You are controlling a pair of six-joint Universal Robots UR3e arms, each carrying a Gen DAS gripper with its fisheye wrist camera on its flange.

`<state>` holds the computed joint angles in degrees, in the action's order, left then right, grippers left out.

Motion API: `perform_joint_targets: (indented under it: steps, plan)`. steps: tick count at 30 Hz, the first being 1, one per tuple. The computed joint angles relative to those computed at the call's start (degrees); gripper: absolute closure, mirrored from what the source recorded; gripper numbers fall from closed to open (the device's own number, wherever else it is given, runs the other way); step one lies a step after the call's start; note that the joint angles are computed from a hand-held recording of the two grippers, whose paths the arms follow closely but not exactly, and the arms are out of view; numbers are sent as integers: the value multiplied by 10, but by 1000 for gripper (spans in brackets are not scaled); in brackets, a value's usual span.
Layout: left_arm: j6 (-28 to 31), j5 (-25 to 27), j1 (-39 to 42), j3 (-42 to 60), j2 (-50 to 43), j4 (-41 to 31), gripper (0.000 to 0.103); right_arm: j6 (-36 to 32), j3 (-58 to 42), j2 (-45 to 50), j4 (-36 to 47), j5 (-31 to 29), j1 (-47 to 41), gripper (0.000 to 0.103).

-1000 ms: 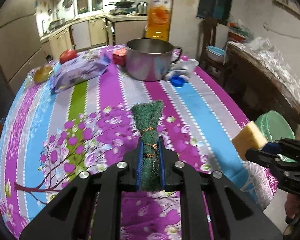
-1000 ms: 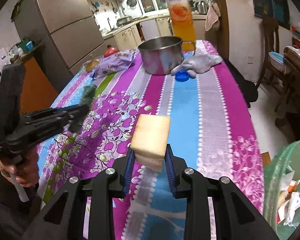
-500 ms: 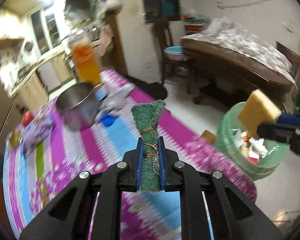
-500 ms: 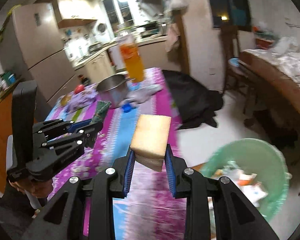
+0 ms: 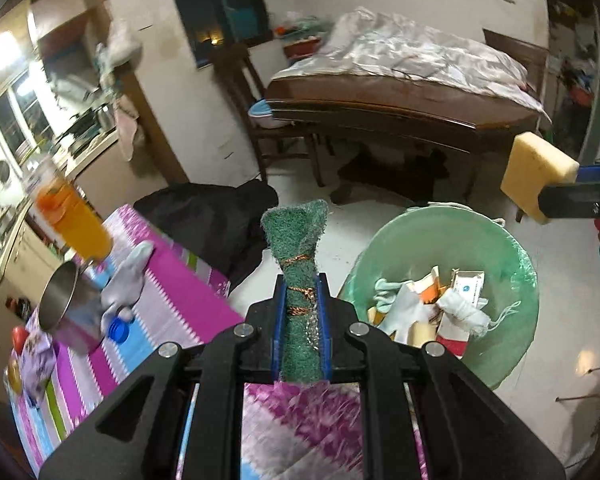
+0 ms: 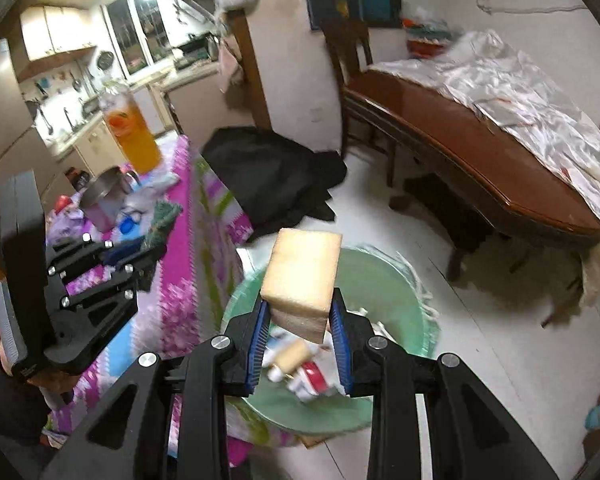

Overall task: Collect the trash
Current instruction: 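Carry the scrub pad and sponge with both tools over the green bin, then open both tools to drop the scrub pad and sponge into the bin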

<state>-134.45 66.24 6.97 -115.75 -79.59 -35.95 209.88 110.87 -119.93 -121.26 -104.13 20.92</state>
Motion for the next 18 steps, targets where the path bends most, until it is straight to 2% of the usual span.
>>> perform_joint_targets:
  steps: [6,10,15,18]
  plan:
    - [-13,68,-97,36,-75,37,91,-36,9,-14,59,29,-59,72]
    - [1,91,-129,67,-112,15,91,-54,12,3,80,45,-85,72]
    - [33,95,-140,82,-130,-13,90,-62,18,33,79,69,-96,72]
    - [41,103,-147,77,-136,-6,90,-59,24,45,74,74,-88,72]
